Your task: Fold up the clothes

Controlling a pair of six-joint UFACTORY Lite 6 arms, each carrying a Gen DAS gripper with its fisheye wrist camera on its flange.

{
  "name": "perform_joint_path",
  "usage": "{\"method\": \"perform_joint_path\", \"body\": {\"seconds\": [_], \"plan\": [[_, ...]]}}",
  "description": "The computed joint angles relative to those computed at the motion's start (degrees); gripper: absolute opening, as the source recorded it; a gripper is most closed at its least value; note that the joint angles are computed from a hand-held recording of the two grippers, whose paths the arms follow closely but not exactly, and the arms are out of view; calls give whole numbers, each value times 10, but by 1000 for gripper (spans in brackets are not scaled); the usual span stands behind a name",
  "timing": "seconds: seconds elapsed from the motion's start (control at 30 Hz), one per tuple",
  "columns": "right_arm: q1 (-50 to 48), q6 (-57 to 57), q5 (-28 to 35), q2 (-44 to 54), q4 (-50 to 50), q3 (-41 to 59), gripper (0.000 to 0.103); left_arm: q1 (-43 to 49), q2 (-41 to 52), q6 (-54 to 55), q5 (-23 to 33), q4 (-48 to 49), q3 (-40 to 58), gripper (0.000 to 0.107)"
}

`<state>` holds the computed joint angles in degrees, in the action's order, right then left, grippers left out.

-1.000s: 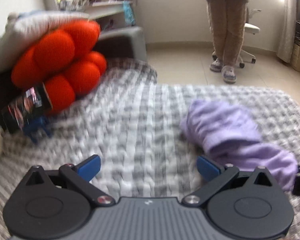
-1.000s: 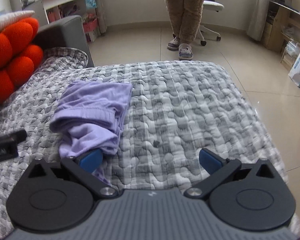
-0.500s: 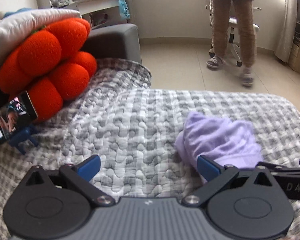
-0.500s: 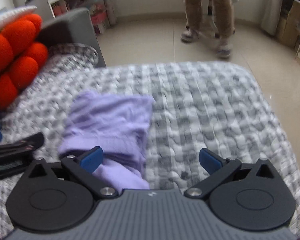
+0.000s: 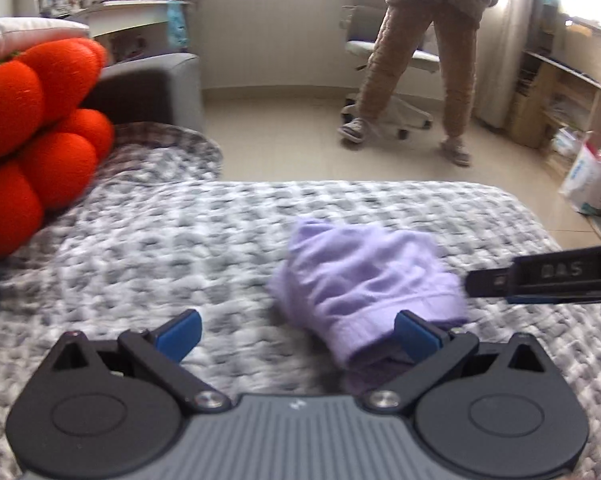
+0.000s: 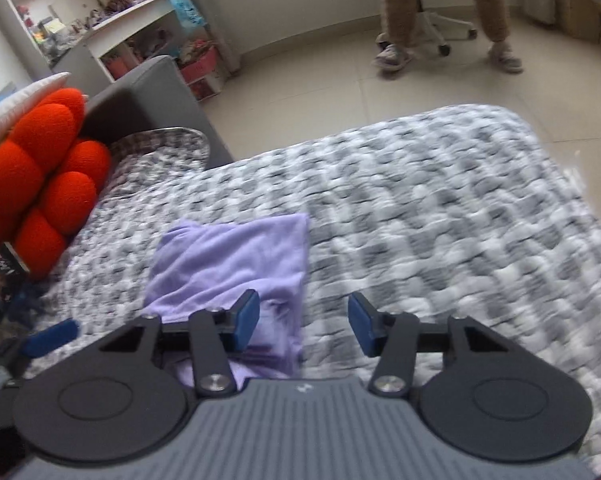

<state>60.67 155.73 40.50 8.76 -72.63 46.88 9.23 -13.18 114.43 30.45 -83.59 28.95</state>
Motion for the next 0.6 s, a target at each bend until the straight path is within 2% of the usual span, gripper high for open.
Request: {"method": "perform_joint_path", "body": {"seconds": [0.1,0.2,0.27,0.3,0.33,0.37,0.47,0.53,0.6], "plan": [[4,23,-6,-1,-21,-1,50,-22,-10,62,2,-58,-18,102],[-2,36,-9,-11,-26,-14,50,-48,-6,92,5,-74,-27,102],[-9,95,-24,-18,-64,-33,50,-61,0,132,11,-99,-32,101],[-7,137,-24,-26,-86,-45,50,-69,7,158,10,-123,-34,96],[-4,170,-22,-34,-102,-55,50,-77,15,161,6,-130,-30,76],[-1,186,-17,-39,-105,-59,50,-78,31,140,9,-115,-17,46],[6,167,-3,-43,-74,-58,50,-11,105,-25,90,-5,60,13],[8,160,-2,-51,-63,-66,50,44,142,-115,152,44,114,10],[10,165,-3,-57,-66,-75,51,103,180,-148,207,48,158,10]]}}
